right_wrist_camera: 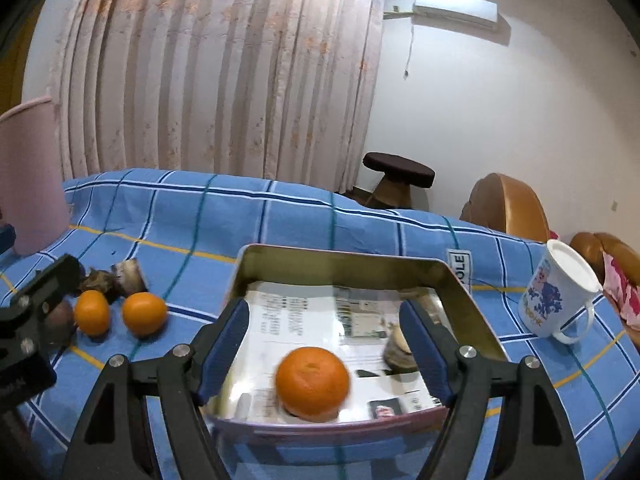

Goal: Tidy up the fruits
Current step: 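Release the orange into the tin with the left gripper, then grasp a small brown kiwi with the right gripper while the left gripper grasps another kiwi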

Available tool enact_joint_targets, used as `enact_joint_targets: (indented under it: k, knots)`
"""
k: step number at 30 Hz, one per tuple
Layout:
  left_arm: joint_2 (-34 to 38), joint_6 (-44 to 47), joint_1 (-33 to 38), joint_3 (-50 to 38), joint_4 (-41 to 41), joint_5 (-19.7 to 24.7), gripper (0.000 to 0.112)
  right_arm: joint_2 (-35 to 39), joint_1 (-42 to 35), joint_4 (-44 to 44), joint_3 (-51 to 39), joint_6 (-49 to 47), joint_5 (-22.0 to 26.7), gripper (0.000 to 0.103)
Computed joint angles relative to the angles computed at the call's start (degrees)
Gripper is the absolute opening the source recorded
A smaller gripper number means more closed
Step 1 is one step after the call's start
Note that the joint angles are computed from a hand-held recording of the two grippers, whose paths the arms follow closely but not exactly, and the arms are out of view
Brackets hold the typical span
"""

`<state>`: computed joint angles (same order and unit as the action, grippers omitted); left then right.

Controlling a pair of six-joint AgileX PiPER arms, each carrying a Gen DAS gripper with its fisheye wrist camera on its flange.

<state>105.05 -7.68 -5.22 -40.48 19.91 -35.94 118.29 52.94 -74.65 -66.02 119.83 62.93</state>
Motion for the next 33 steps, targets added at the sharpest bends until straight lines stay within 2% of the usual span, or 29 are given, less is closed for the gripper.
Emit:
enact_joint_targets:
  k: [4, 7, 10, 13, 16, 18, 20, 22, 25, 26, 27, 28, 30, 33]
  knots:
    - [0.34, -0.58, 2.90, -0.25, 2.90, 0.09, 0.103, 1.43, 0.43, 1.14, -3.10, -1.27, -1.04, 0.079]
    - [0.62, -3.21, 5.89, -1.04, 8.16, 0.34, 0.103, 2.61, 0.95, 1.58, -5.49, -2.06, -1.62, 0.079]
    - [1.17, -9.48, 10.00, -3.78, 16.87, 2.46, 0.103, 3.20, 1.64, 0.67, -6.56, -1.10, -2.92, 0.079]
    - [2.66, -20.36, 14.33, -8.29, 29.31, 4.63, 0.103, 4.26, 1.68, 0.91, -8.52, -1.75, -5.04, 0.079]
    - [4.77, -30.10, 17.52, -12.82, 41.79, 6.22, 0.103, 5.02, 1.11, 1.29, -10.24, -2.74, -9.81, 0.079]
    - [6.11, -37.84, 19.49, -15.85, 52.27, 5.97, 0.103, 5.59, 0.97, 1.01, -11.25, -2.99, -12.12, 0.079]
    - [6.77, -41.96, 20.78, -17.61, 59.14, 4.95, 0.103, 6.24, 0.91, 0.93, -12.51, -3.93, -14.12, 0.079]
    - [6.91, -41.17, 21.73, -18.14, 61.64, 4.59, 0.103, 7.26, 0.73, 1.32, -14.35, -5.97, -17.02, 0.079]
    - [7.18, -41.76, 23.28, -19.02, 65.26, 3.52, 0.103, 8.66, 0.60, 2.67, -16.89, -8.31, -18.91, 0.078]
    - [7.47, -43.70, 23.84, -19.81, 68.21, 2.67, 0.103, 9.00, 0.50, 2.85, -17.48, -8.76, -19.87, 0.072]
    - [7.97, -45.84, 24.49, -20.93, 71.70, 1.55, 0.103, 9.03, 0.22, 2.77, -17.61, -8.92, -21.87, 0.061]
    - [8.09, -46.74, 24.91, -21.40, 73.86, 0.94, 0.103, 8.90, -0.12, 2.63, -17.41, -8.95, -24.19, 0.058]
    - [8.32, -44.89, 25.36, -21.55, 75.39, 0.66, 0.103, 8.57, -1.05, 1.19, -16.51, -7.11, -30.08, 0.058]
    - [8.58, -43.44, 25.61, -21.60, 77.66, 1.03, 0.103, 8.99, -2.13, -1.24, -16.81, -3.18, -35.05, 0.058]
